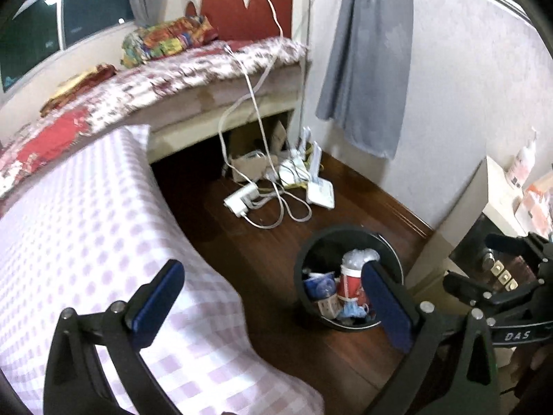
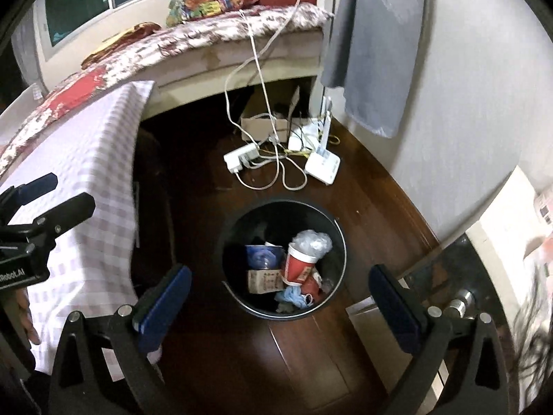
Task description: Collect trash
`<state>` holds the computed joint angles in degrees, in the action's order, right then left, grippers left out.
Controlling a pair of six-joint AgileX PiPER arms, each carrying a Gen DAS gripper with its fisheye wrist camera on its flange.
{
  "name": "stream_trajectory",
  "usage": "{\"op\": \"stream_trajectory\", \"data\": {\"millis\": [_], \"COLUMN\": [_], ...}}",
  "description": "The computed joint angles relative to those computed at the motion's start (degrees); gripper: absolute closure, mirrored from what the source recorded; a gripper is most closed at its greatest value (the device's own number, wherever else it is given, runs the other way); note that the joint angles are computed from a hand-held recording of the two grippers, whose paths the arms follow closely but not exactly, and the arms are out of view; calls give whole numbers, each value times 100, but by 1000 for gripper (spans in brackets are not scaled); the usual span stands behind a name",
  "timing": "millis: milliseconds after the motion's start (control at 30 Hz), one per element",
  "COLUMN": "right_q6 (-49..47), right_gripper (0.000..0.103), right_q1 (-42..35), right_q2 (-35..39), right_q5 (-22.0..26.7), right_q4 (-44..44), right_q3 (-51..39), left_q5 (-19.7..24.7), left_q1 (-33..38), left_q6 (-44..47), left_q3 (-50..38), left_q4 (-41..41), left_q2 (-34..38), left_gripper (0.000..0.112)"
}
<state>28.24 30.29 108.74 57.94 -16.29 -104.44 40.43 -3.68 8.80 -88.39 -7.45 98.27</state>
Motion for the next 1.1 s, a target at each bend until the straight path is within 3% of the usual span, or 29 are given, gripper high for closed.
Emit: {"op": "stream_trajectory", "data": {"millis": [333,667,1100], "right_q6": [299,777,993], "right_gripper": [0,0,0], "right_q1": [873,1491,1733], "right_q2": [-115,-646,-835], "right_q5": [641,624,811], "right_q4": [-691,-1439,-1989], "right_q3": [-817,-744,-823], "left_q5": [-320,-288,-457], "left_q1": [494,547,378], "left_q6": [-213,-772,-778], "left_q3": [976,1457,1656], "left_q4": [45,434,500], "left_q2": [-1242,-2192,-2513], "left_gripper": [10,10,10]}}
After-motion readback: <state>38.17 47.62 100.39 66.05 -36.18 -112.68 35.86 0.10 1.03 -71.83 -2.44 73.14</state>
